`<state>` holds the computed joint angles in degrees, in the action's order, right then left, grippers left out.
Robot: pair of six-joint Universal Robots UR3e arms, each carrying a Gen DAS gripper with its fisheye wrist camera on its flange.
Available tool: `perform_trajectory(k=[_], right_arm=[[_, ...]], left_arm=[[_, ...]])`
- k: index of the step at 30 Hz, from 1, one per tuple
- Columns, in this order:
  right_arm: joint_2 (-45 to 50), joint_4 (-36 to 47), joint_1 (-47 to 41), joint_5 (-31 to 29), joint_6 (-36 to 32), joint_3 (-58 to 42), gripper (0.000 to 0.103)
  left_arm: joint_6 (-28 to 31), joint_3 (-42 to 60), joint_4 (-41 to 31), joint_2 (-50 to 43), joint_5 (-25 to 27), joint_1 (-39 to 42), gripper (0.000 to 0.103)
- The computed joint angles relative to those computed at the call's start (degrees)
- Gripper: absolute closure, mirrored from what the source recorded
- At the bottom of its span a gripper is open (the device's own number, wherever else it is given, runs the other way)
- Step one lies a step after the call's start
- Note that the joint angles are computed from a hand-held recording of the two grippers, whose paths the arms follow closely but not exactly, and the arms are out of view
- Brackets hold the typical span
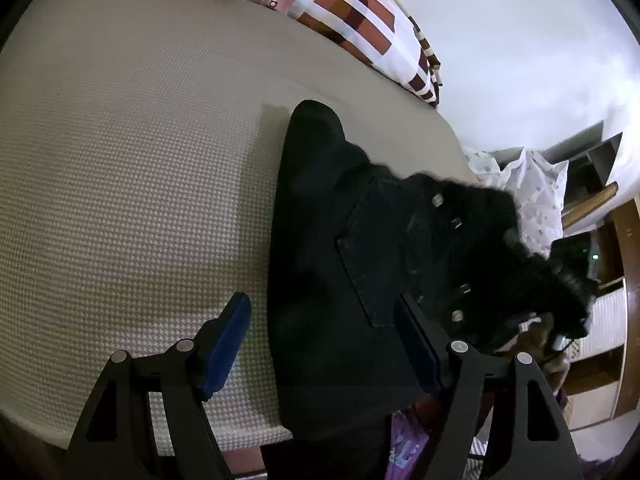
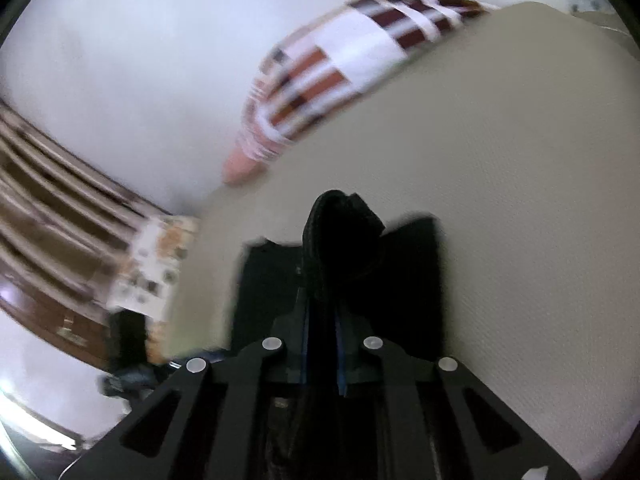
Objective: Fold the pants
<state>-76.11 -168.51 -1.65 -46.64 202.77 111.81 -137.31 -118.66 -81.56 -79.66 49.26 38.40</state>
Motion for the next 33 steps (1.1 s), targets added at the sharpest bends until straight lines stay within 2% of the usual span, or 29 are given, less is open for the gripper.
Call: perform_trajectory(k=[1, 3, 6, 7, 9, 11, 14, 16, 18, 20, 21, 23, 27, 29, 31, 33], right_arm=[[0.8, -2.5, -0.2, 1.5, 1.4, -0.4, 0.093], [0.4, -3.2, -0.3, -0.6, 1.2, 0.6, 0.093], [2.3, -3.4, -2.5, -1.7, 2.7, 5.6, 0.093], [3.0, -6.5, -3.6, -1.0, 3.1, 8.4, 0.093], [5.6, -15.3, -6.7, 4.7, 4.4, 12.5, 0.091], [6.5, -18.8, -8.0, 5.8, 6.0, 13.7, 0.085], [2.9, -22.1, -13.0, 10.1, 8.1, 19.6, 0.084], [-6.2, -16.8, -17.6, 15.0, 4.4, 25.6, 0.084], [-17.2, -6.2, -20.7, 21.6, -0.6, 30.4, 0.084], [-25.5, 5.6, -21.0, 25.5, -4.1, 33.4, 0.084], [-26.8, 8.1, -19.8, 25.0, -3.8, 33.6, 0.083], [-25.8, 7.3, -16.5, 22.1, -1.0, 33.9, 0.083], [-12.7, -11.8, -11.0, 18.2, 10.4, 34.1, 0.082], [-10.3, -13.5, -8.7, 13.6, 13.2, 32.0, 0.085], [-8.6, -17.9, -8.6, 12.7, 17.7, 32.5, 0.085], [-9.2, -18.6, -7.6, 9.6, 19.8, 31.8, 0.084]], left_arm=[[-0.2, -0.1, 0.1, 0.1, -0.1, 0.2, 0.029], [-0.5, 0.1, -0.2, -0.2, -0.4, 0.3, 0.029], [-1.0, 0.2, 0.5, -1.0, -0.8, -0.3, 0.029], [-1.5, -0.1, 1.7, -1.2, -0.6, -1.0, 0.029], [-2.8, -0.1, 4.1, -2.4, 0.4, -2.9, 0.029], [-3.8, 0.5, 4.3, -3.6, 0.7, -4.4, 0.029], [-3.1, 0.7, 3.5, -2.6, 0.2, -5.0, 0.029], [-2.6, 0.2, 4.0, -1.7, 0.3, -5.0, 0.029], [-2.6, 0.2, 3.5, -1.9, 0.0, -4.8, 0.029], [-2.4, 0.1, 2.6, -2.0, -0.7, -4.0, 0.029], [-2.5, 0.0, 2.5, -2.1, -0.9, -3.9, 0.029], [-2.2, 0.1, 1.7, -2.0, -0.9, -3.5, 0.029], [-0.5, 0.1, -0.7, -1.1, -1.0, -2.3, 0.029], [0.5, 0.0, -2.0, -0.6, -1.1, -1.8, 0.029], [1.6, -0.5, -2.9, 0.0, -1.1, -1.2, 0.029], [2.1, -1.1, -2.9, 0.2, -1.0, -1.0, 0.029]])
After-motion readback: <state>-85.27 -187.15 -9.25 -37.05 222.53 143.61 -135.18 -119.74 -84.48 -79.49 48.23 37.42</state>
